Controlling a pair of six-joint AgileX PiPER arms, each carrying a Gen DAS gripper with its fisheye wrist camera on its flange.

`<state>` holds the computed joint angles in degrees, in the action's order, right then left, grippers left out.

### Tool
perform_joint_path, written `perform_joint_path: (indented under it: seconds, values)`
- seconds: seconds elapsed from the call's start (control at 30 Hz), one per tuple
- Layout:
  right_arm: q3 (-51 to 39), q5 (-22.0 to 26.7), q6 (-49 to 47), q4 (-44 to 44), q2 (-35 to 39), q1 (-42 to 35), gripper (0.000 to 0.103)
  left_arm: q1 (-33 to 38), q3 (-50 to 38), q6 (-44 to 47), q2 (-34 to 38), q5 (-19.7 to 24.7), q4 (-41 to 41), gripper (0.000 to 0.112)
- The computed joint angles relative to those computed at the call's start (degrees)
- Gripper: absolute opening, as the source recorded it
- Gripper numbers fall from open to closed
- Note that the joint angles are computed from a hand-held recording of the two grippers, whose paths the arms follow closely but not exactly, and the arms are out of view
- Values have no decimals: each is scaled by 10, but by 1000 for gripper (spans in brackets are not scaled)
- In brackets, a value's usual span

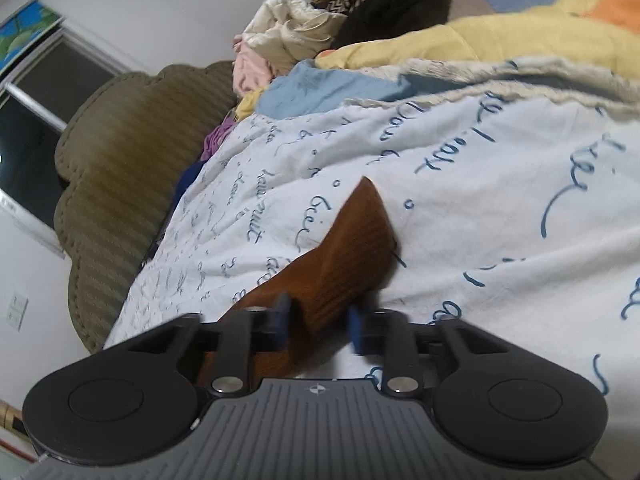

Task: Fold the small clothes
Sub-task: 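Grasp the brown sweater's sleeve cuff with the right tool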

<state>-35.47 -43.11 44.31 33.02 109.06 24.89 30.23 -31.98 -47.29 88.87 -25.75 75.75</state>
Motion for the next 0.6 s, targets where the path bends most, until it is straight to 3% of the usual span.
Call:
perform_joint_path:
  seconds: [0.17,0.27,0.4,0.47,0.6]
  values:
    - [0,-44,-4,49,15,19,13,-17,-23,-55,5,17,38,103]
    - [4,-68,-45,98,7,40,12,-38,-60,-161,16,36,107,103]
    - [21,-116,-84,137,-24,65,12,-78,-115,-253,44,59,130,103]
    - [32,-138,-113,157,-49,80,12,-112,-153,-330,64,88,180,103]
    - [53,-152,-131,139,-98,87,12,-173,-218,-418,109,127,232,103]
